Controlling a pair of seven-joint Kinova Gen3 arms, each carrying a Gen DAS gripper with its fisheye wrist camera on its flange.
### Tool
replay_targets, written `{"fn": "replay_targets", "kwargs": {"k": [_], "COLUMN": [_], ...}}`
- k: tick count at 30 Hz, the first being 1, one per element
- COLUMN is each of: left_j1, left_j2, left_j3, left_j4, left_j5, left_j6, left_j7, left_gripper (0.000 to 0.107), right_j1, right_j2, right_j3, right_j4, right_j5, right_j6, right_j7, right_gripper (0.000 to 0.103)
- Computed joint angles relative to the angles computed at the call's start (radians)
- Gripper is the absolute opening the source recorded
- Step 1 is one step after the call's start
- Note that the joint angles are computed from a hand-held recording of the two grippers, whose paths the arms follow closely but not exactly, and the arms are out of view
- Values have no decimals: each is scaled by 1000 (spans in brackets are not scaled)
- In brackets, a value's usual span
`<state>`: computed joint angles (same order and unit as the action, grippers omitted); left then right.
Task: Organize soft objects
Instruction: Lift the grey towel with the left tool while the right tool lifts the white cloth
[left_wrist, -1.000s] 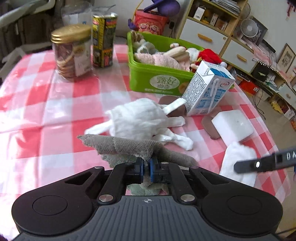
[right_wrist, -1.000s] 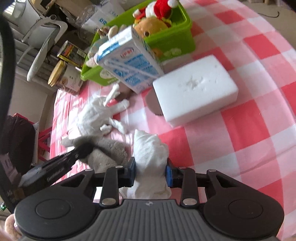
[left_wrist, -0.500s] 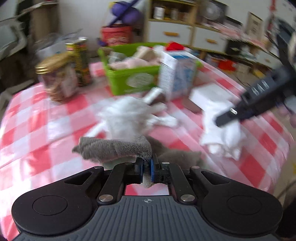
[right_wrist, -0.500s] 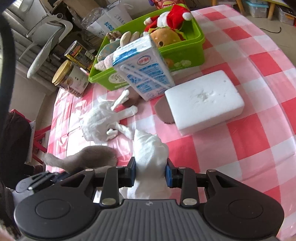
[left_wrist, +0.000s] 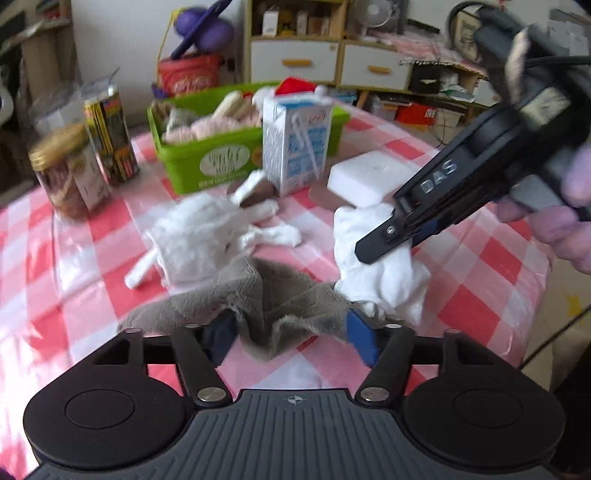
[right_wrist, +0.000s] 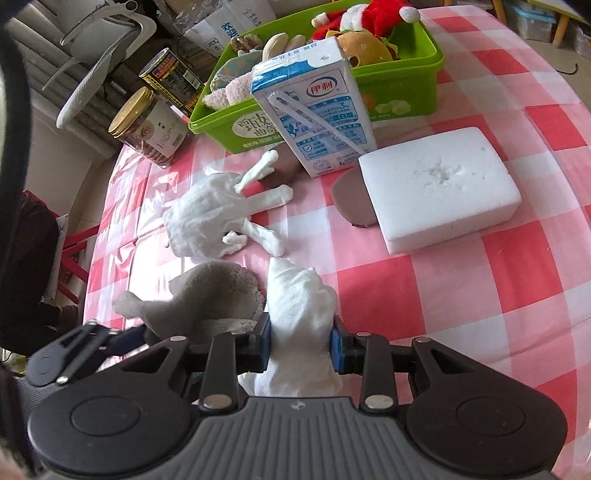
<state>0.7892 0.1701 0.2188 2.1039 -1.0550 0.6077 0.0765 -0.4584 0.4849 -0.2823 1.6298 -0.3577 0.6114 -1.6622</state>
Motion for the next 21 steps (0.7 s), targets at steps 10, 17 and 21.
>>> {"fn": "replay_targets", "kwargs": {"k": [10, 17, 21], "left_j1": [-20, -37, 17], "left_j2": [20, 121, 145], "left_j3": [23, -30, -86], "left_j4": [-7, -76, -103], "left_j5": [-43, 118, 122], "left_j6": [71, 19, 35], "left_j7": [45, -132, -109], "left_gripper": [84, 78, 71], "right_j1": [23, 1, -15], "right_j2": [-20, -20, -22], "right_j3": [-5, 21, 38], "right_j4": [18, 14, 14], "right_j5": [-29, 7, 44], "right_j6": [-21, -17, -19], "right_j7": [7, -31, -52], "right_gripper": [11, 11, 11]}}
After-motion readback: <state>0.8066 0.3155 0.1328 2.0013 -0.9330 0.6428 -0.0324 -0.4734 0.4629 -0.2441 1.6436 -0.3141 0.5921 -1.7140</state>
